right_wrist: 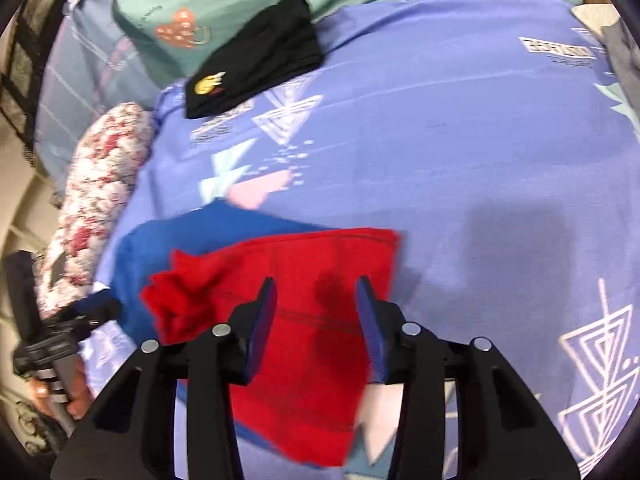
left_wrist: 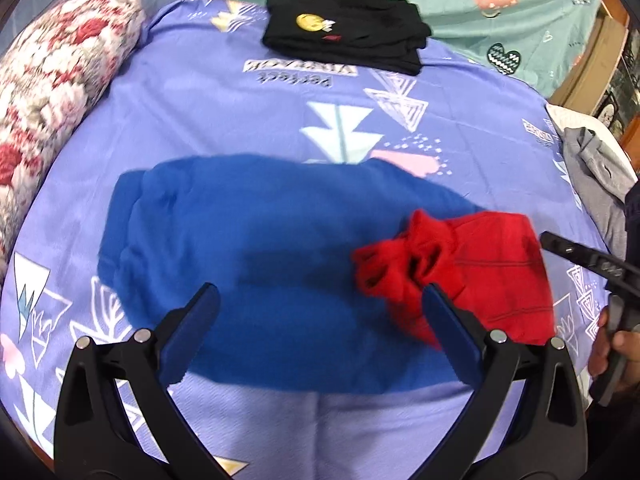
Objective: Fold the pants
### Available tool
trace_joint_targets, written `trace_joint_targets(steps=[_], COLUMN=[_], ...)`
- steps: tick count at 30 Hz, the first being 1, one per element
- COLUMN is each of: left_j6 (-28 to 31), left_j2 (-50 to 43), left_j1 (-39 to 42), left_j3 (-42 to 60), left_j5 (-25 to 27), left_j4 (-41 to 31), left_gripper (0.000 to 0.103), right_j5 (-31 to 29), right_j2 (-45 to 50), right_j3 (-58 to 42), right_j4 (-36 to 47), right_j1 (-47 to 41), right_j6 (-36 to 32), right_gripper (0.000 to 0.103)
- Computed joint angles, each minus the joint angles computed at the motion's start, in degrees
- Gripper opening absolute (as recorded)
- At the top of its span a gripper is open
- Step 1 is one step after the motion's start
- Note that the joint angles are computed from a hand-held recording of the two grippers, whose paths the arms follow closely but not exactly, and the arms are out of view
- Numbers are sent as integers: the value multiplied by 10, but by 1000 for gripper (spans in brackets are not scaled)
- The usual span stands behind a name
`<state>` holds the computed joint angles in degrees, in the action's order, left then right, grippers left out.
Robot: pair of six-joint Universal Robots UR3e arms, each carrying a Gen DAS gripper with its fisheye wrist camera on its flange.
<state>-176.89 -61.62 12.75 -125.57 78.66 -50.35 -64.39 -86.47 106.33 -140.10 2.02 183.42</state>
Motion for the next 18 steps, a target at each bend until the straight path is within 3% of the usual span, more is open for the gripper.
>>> trace_joint_targets(steps=[8,12,14,18], left_j6=[-73,-86,-95,-98], left_j2=[-125,-196,-223,-220], left_j1=[-113,-163,-174,-153], left_j3=[64,98,111,90], left_j5=[29,71,95,81], left_j4=[76,95,88,87], left_gripper=[101,101,101,101], right_j5=[-165,-143,-123,-82], right_j2=[90,113,82,-24], right_j3=[-68,-68,-43,36], right_j4=[-34,-27,-23,-22], right_j1=[67,58,44,29], right_j6=[-21,-36,-38,-79], right_gripper=[43,44,44,44])
